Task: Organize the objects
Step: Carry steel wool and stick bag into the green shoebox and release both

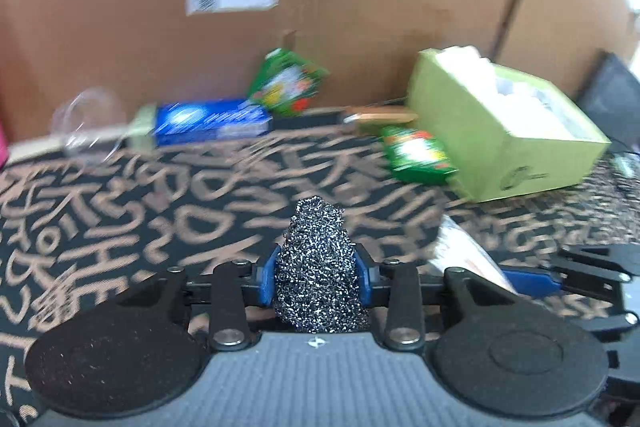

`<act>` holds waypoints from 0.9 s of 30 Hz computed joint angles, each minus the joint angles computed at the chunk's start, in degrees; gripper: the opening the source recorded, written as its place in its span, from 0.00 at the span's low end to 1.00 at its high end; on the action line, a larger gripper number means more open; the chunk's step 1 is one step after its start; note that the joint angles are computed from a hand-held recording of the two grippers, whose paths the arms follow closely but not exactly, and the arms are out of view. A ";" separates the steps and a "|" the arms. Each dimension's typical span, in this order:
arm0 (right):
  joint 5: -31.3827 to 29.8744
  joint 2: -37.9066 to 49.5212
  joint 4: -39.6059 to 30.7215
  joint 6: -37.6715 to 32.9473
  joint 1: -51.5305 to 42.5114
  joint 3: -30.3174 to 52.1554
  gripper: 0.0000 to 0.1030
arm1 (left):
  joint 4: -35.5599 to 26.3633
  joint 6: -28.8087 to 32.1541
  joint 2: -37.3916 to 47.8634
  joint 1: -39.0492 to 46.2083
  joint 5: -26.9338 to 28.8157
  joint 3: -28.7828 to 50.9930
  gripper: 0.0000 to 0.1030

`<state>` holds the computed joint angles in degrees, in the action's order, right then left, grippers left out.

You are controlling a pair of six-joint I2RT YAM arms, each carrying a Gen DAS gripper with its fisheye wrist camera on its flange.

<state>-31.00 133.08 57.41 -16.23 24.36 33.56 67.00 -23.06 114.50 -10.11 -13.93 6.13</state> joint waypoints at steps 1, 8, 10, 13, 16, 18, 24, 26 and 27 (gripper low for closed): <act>-1.24 -1.23 0.53 -0.09 -1.40 -1.08 0.26 | -2.26 -0.08 -3.12 -1.98 -0.59 0.17 0.38; -5.34 -11.66 5.21 0.51 -12.42 -6.01 0.26 | -16.73 1.87 -16.01 -13.14 -4.29 10.19 0.38; -5.16 -13.49 5.31 0.90 -15.08 -5.40 0.26 | -19.03 2.95 -15.17 -15.03 -5.32 15.03 0.39; -3.88 -13.95 5.84 2.46 -17.94 -2.69 0.26 | -22.64 3.80 -12.22 -16.22 -5.92 22.97 0.39; -1.00 -12.88 6.34 4.13 -19.66 1.30 0.26 | -25.34 4.58 -7.71 -16.41 -6.78 30.84 0.39; 1.16 -11.42 6.47 5.44 -20.19 4.45 0.26 | -26.94 4.80 -4.79 -16.16 -6.39 35.41 0.39; 5.12 -4.20 4.42 8.43 -20.41 15.40 0.26 | -30.85 6.33 4.47 -14.71 -6.59 46.89 0.39; 5.85 -1.40 2.33 9.09 -20.06 19.29 0.26 | -32.67 5.81 6.85 -14.08 -5.96 49.79 0.39; 6.34 -0.29 1.20 9.19 -19.80 20.82 0.26 | -33.02 5.90 7.62 -13.53 -5.23 50.58 0.40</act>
